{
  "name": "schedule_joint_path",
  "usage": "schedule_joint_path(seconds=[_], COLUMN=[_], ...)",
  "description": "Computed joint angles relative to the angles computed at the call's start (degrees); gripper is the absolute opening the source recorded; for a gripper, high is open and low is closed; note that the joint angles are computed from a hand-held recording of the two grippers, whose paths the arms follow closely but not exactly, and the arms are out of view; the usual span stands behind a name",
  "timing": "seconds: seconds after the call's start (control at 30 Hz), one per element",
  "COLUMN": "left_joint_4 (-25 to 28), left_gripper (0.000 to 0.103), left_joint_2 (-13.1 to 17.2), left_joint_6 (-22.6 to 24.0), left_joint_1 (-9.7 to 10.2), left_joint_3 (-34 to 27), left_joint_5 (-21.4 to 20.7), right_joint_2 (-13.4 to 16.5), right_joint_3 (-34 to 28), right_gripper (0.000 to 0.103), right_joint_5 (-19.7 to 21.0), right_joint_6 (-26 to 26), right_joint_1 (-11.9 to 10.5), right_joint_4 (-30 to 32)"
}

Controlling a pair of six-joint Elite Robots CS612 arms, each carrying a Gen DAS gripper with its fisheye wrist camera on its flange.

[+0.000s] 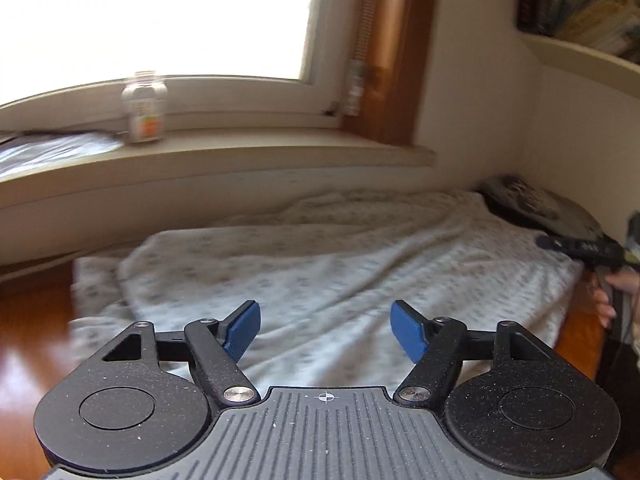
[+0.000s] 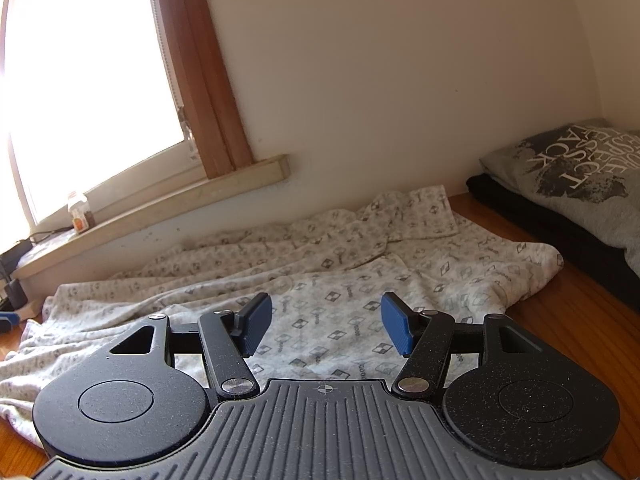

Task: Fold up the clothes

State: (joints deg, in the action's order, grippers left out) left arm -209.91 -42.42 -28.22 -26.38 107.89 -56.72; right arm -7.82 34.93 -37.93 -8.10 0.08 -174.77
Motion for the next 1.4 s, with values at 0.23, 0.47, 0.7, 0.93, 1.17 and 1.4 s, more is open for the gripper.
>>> schedule_joint_path(seconds=[0.23, 0.47, 0.7, 0.93, 1.17, 1.4], left_joint_4=[1.0, 3.1, 8.8, 10.2, 10.4, 1.2], left_gripper=[0.013, 0.006, 0.008, 0.029, 0.014, 0.000], left_joint_2=[1.9, 2.2, 3.8, 4.9, 6.1, 5.1], left_joint_6=[4.2, 10.0, 11.0, 12.3, 15.1, 15.6], left_joint_1=[-1.44, -3.34, -3.22, -3.05, -3.02, -3.33], left_joint_3=[-2.8, -4.0, -7.3, -9.4, -11.6, -8.9], left_joint_5=[-5.6, -7.8, -8.1, -7.8, -7.2, -10.2], right_joint_2=[0.1, 0.0, 0.0, -0.3, -0.2, -0.2], right_joint_3=[-0.2, 0.1, 0.0, 0.8, 0.2, 0.5], right_gripper=[0.061, 0.061, 0.061, 0.072, 0.072, 0.072], right_joint_5=[0.2, 0.0, -0.1, -0.6, -1.3, -1.0], right_joint_6=[-0.3, 0.6, 0.3, 0.1, 0.0, 0.7], right_joint_1=[0.0, 0.0, 0.0, 0.1, 0.2, -0.1], right_joint_4=[0.3, -0.9, -0.4, -1.4, 1.0, -0.8])
